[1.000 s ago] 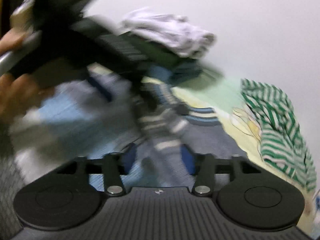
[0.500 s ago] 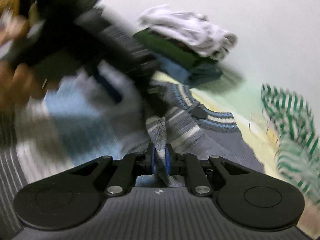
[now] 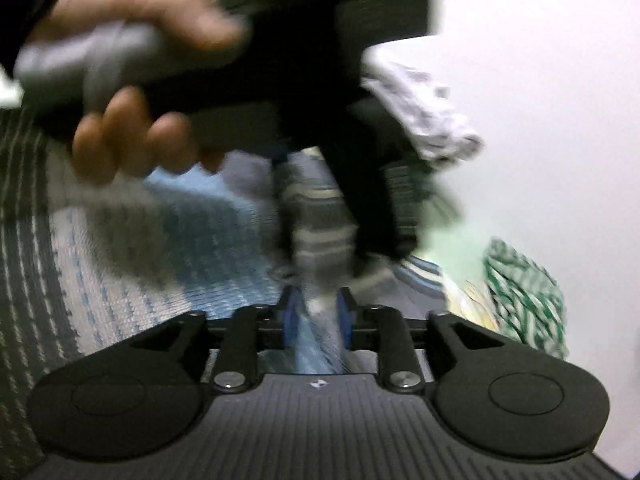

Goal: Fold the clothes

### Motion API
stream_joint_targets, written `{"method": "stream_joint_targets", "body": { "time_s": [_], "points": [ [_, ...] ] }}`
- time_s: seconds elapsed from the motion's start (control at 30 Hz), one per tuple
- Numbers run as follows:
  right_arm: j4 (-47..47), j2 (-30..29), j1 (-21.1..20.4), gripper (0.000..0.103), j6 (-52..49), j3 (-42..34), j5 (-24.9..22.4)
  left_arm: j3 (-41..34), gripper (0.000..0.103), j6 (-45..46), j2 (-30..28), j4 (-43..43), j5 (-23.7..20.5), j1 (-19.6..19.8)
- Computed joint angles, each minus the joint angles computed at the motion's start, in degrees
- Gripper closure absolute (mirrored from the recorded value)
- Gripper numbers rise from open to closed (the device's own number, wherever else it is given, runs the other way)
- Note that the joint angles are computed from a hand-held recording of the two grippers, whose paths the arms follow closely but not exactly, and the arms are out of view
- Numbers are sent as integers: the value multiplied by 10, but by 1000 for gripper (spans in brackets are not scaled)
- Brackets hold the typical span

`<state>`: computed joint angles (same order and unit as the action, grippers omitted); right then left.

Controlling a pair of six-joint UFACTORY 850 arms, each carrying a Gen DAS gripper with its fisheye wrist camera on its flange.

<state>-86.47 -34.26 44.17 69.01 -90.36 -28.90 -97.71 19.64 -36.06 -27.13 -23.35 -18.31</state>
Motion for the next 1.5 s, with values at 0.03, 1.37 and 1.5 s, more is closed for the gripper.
{"method": "stream_joint_targets", "body": {
  "time_s": [0.03, 1.37, 1.5],
  "points": [
    [-8, 10, 4, 67, 33, 10, -10, 3, 80, -3, 1, 5, 13, 0],
    [238, 97, 55, 63, 244, 66, -143, 66, 72, 174, 75, -127, 2, 86],
    [236, 80, 50, 58, 245, 41, -116, 131, 47, 220, 104, -223, -19, 89]
  ]
}}
